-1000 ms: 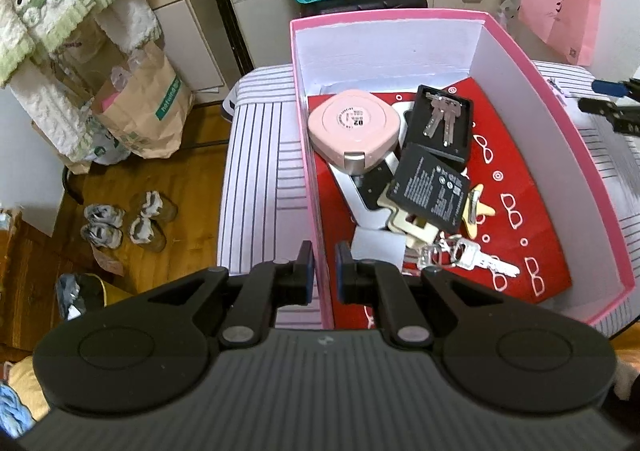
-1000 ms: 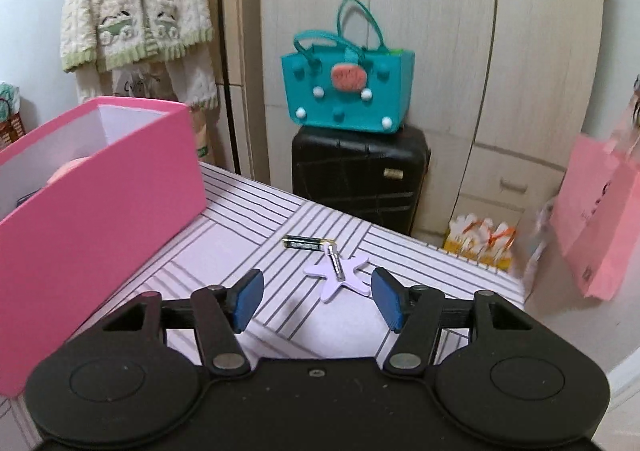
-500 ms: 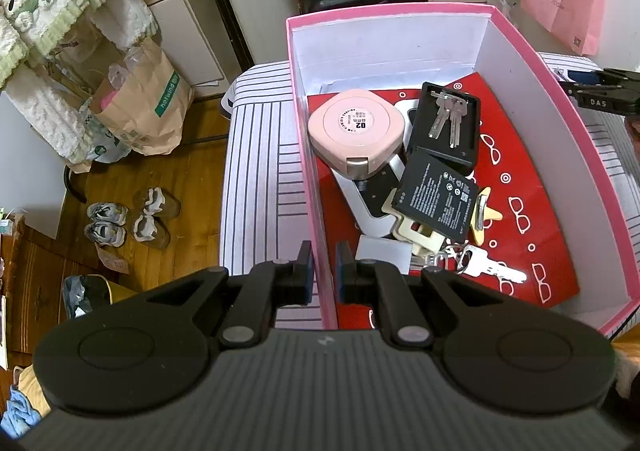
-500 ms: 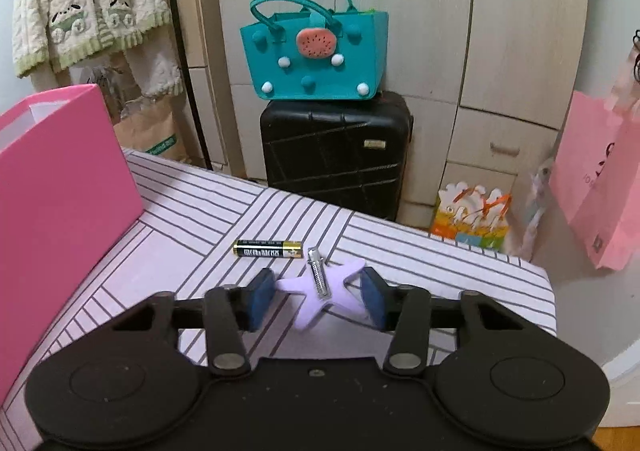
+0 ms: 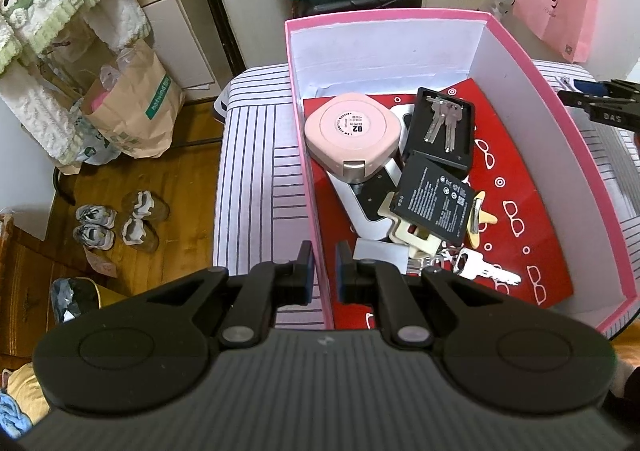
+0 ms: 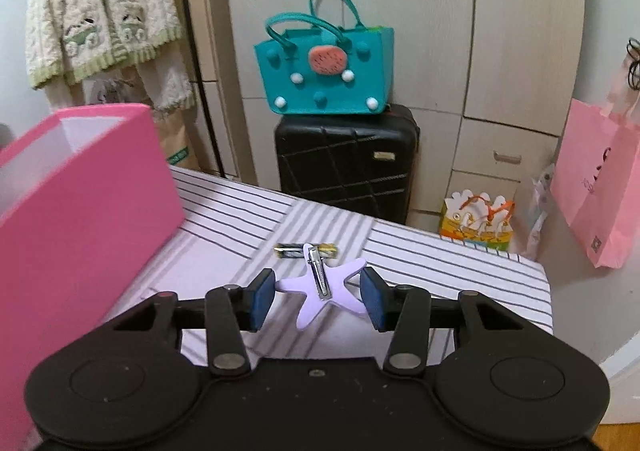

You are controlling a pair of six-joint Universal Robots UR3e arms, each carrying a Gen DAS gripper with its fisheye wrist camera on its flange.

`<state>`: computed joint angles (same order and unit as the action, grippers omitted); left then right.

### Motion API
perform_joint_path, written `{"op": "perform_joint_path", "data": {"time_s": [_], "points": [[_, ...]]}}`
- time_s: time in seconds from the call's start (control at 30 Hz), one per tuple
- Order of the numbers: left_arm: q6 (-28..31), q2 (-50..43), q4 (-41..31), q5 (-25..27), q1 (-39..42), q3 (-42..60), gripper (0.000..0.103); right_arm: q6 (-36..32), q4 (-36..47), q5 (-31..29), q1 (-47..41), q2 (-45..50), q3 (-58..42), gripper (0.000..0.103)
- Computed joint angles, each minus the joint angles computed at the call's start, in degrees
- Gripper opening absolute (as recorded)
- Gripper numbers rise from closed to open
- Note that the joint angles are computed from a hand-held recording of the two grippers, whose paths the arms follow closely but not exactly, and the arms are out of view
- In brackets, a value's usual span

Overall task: Organize rigid objects
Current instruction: 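Carry the purple star clip into the box and release it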

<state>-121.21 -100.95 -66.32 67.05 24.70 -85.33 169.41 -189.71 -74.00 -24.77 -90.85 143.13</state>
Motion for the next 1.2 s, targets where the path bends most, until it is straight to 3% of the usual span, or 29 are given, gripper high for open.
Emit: {"op": "perform_joint_path", "data": {"time_s": [0.3, 0.43, 0.6, 0.73, 0.93, 1.2], "points": [[1.1, 0.2, -1.4, -2.8, 1.8, -0.1, 0.008, 1.1, 15.8, 4.5, 4.6, -18.1, -3.0, 0.052], [1.6, 1.1, 0.4, -3.6, 2.3, -2.2, 0.008, 1.8, 21.7, 8.8, 8.5, -19.8, -8.2, 0.052], [2.0, 1.0, -0.3, -4.9, 3.2, -2.3, 0.008, 3.0, 23.7, 9.8, 16.6, -12.1, -16.9, 0.052], [2.5, 0.7, -0.9, -5.7, 3.6, -2.0, 0.008, 2.3, 24.2, 4.2, 24.7, -2.6, -25.6, 0.052], [3.8, 0.3, -2.8, -7.3, 4.8, -1.3, 0.008, -0.4, 32.8, -2.0, 30.6, 10.2, -40.4, 0.052], [7.0, -0.9, -8.5, -10.1, 7.1, 1.6, 0.008, 1.0, 38.0, -9.8, 34.2, 18.9, -50.1, 0.053]]}}
